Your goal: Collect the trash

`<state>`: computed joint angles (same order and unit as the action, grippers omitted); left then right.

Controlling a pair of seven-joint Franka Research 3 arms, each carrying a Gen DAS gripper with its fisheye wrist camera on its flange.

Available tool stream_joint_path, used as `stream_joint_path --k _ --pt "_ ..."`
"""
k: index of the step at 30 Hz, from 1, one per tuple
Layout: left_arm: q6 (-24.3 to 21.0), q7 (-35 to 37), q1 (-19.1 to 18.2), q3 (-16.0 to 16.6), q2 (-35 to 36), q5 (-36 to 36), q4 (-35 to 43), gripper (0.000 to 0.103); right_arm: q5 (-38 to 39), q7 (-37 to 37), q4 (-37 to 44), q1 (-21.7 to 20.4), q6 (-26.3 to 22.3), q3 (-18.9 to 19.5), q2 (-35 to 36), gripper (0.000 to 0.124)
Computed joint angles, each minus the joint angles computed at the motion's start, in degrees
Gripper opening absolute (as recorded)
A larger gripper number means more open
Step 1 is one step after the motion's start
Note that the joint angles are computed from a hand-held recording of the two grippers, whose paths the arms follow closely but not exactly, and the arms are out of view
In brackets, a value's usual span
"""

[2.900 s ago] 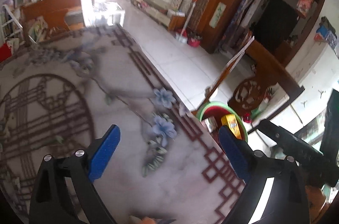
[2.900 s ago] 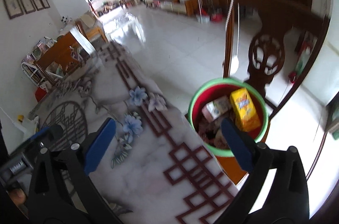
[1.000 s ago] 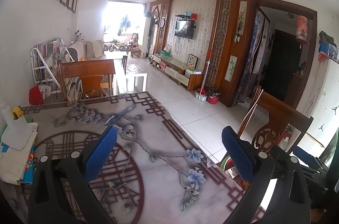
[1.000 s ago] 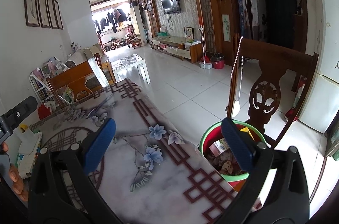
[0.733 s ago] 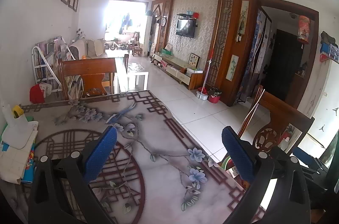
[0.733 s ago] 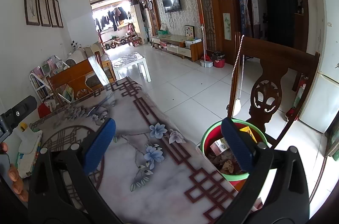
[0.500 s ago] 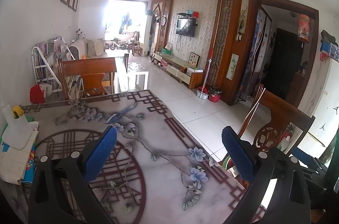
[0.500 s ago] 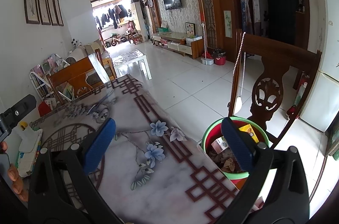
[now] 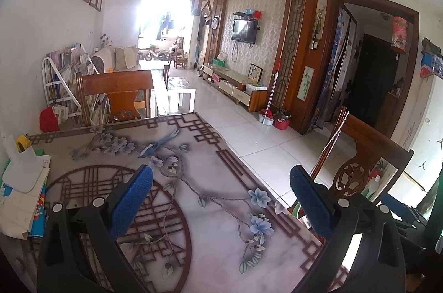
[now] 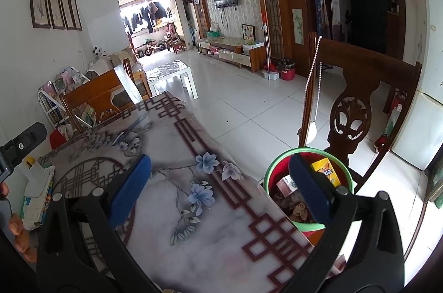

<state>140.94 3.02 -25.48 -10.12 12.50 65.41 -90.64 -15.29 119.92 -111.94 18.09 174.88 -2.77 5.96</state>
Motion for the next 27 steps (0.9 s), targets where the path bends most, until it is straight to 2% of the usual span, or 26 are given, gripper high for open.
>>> stream_joint_path --k 12,19,24,27 --pt "0.66 1.72 0.59 0.25 0.96 -3.02 0.35 0.095 5.11 -5.29 1.72 -0.24 -2.42 1.18 1.58 0.098" --pt "1.08 1.74 1.59 0.78 1.72 -7.54 -0.7 0.095 10.02 -11.27 5.92 -0.42 -6.73 2.59 5.36 0.098" --pt "-2.82 1.88 3.5 1.0 1.36 -13.96 -5.64 0.095 14.37 -19.1 12.7 -0.25 -13.19 4.2 11.68 0.098" --pt "-8.43 1.76 4.5 0.99 0.77 -17.93 -9.28 0.095 16.42 -24.46 17.69 0.22 -16.91 5.17 16.87 0.098"
